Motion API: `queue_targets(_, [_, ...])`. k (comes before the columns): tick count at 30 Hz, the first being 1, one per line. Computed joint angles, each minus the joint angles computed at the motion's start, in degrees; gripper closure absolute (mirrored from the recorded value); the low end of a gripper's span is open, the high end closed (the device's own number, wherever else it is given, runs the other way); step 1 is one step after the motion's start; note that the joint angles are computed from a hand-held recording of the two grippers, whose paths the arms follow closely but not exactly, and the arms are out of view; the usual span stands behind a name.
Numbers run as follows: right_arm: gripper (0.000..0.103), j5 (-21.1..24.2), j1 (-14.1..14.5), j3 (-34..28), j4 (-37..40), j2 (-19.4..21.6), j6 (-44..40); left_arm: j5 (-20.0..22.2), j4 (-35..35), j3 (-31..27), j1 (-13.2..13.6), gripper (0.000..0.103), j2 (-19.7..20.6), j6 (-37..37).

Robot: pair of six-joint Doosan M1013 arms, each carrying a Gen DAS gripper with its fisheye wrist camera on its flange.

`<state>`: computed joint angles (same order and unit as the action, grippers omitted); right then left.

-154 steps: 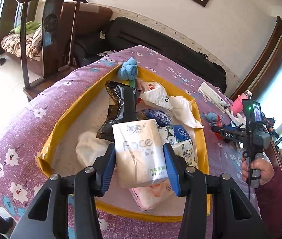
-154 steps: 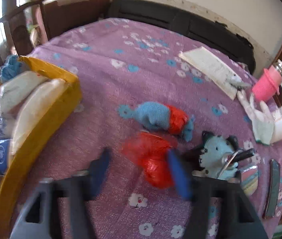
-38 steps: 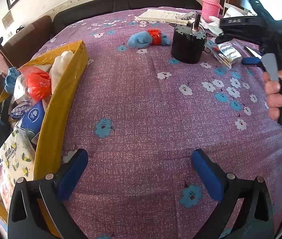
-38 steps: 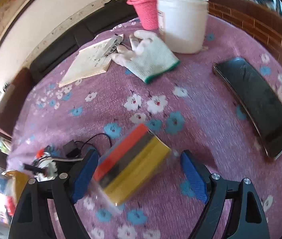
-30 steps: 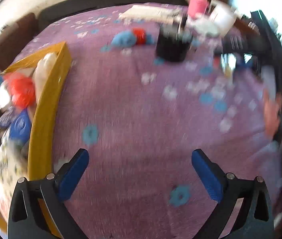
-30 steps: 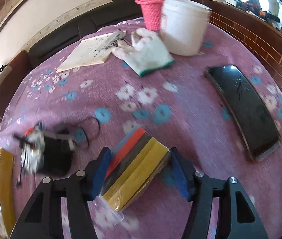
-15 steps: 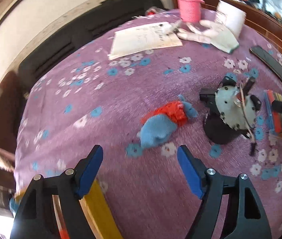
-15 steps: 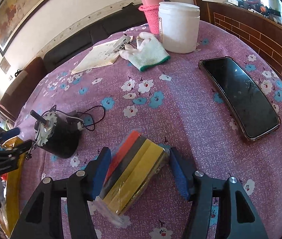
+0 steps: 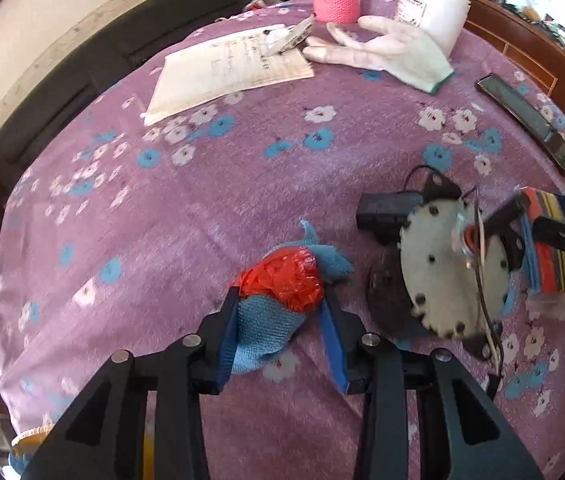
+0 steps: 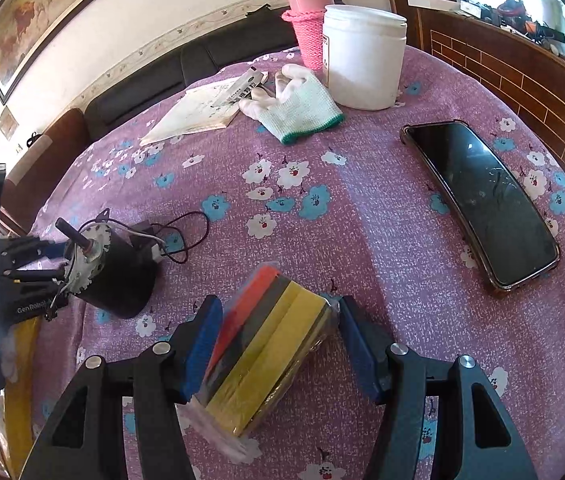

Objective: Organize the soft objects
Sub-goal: 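Grasp the blue cloth plush with the left gripper while the right lifts the sponge pack, then lower the blue plush into the tray and open the left gripper while the right carries the sponge pack over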

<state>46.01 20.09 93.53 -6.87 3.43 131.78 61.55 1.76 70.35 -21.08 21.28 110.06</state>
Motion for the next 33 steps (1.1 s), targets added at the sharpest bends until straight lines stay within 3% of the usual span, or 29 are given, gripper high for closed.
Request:
queue_targets(4, [0.052,0.1,0.12,0.09,-0.54,-0.15,0.35,-2.6,-1.2,3.16,0.31,0.066,-3.24,-1.97])
queue_targets(8, [0.066,-2.29,-0.63,1.19,2.5,-1.07,-1.31,-6.48,-6.99,7.34,2.26,0.066,-8.72,-4.38])
queue_targets(12, [0.066,-2.76,-0.55,1.34,3.58,-1.09,-2.91,-10.71,-10.75,12.02,4.77,0.066,-14.81,-7.53])
queue_targets(15, [0.055,-3.17,-1.27,1.44,7.99,-0.92,-5.31,-13.96,-11.71,16.5,6.81,0.066,-20.11,-10.19])
queue_targets(18, [0.024,-3.9,-1.12,1.71,9.01,-1.16,-6.62,-16.26,-9.02,21.0,8.55,0.066,-25.06,-14.43])
queue_targets(22, [0.022,-0.62,1.36,0.52,1.47,-0.49,-2.0,-17.41,-3.09,26.5,11.75,0.065,-30.29,-22.23])
queue_targets(25, [0.022,6.64,4.37,-2.62,-5.74,1.62,0.37,-16.76,-1.55,28.93,14.57,0.065,-31.92,-25.89])
queue_targets(26, [0.026,8.63,5.27,-3.33,-8.18,2.27,0.83,-16.35,-1.42,29.62,15.65,0.065,-32.25,-26.9])
queue_targets(28, [0.048,11.11,6.83,-4.09,-13.01,2.99,2.57,-16.09,-2.11,30.92,17.64,0.065,-32.77,-27.89])
queue_targets(33, [0.057,11.4,6.0,-4.14,-9.18,2.28,1.8,-16.42,-4.06,31.85,19.94,0.065,-32.35,-27.67])
